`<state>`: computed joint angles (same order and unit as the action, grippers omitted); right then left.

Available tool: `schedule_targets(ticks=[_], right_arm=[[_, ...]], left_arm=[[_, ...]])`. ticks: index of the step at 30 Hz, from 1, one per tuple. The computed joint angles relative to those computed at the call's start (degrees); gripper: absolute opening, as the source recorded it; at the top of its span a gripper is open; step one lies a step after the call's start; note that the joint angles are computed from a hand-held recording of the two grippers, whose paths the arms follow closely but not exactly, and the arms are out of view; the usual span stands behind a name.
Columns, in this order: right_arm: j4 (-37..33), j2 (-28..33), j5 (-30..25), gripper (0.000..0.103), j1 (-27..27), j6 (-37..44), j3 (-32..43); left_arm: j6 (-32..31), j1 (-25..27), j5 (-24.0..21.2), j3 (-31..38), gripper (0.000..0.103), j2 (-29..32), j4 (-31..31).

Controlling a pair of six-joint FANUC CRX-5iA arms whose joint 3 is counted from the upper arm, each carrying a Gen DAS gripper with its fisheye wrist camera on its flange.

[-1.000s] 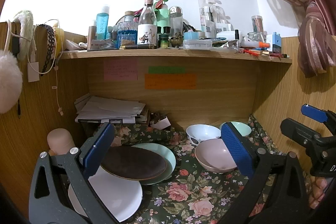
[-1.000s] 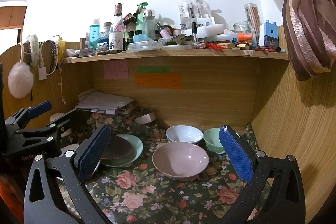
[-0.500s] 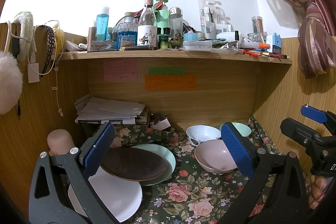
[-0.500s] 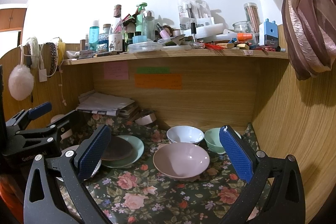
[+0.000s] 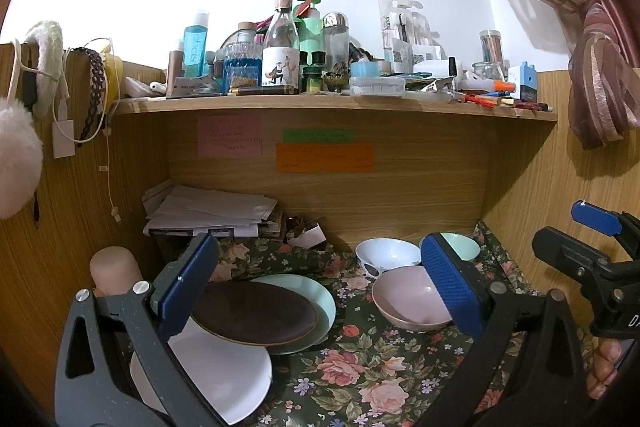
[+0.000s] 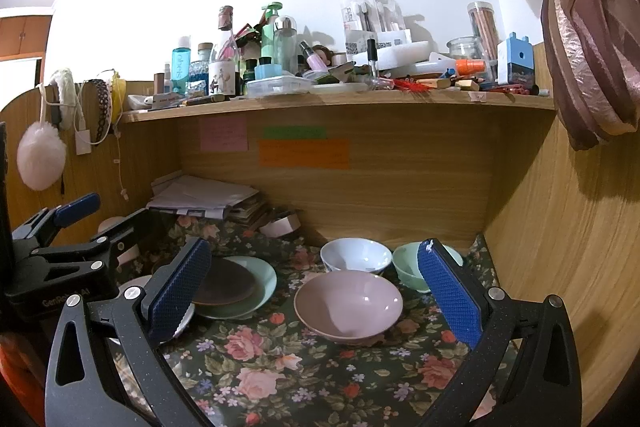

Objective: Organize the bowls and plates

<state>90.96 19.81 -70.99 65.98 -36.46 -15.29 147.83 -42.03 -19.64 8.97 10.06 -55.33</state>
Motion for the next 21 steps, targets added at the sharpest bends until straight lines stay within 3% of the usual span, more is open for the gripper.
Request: schedule_targets(ticks=[7, 12, 17, 21], right_arm=[[-0.02, -0.02, 2.25, 0.103, -1.09, -1.05, -0.04], [0.13, -0.1, 5.48, 0.103, -2.59, -1.74, -0.17], [1.22, 0.87, 9.71, 0.103, -4.64, -1.13, 0.58], [0.62, 2.59, 14.7, 0.103, -6.81, 0.99, 2.91]], left_arm=[[-3.27, 1.22, 0.39, 0.17, 0.103, 0.91, 3.3], [-8.43, 3.28, 1.68, -0.34, 0.103, 1.77, 8.95], [-9.77, 4.3, 0.49, 0.14, 0.103, 3.12, 9.97], [-14.78, 6.77, -0.4, 0.5, 0.103, 4.86, 15.25]])
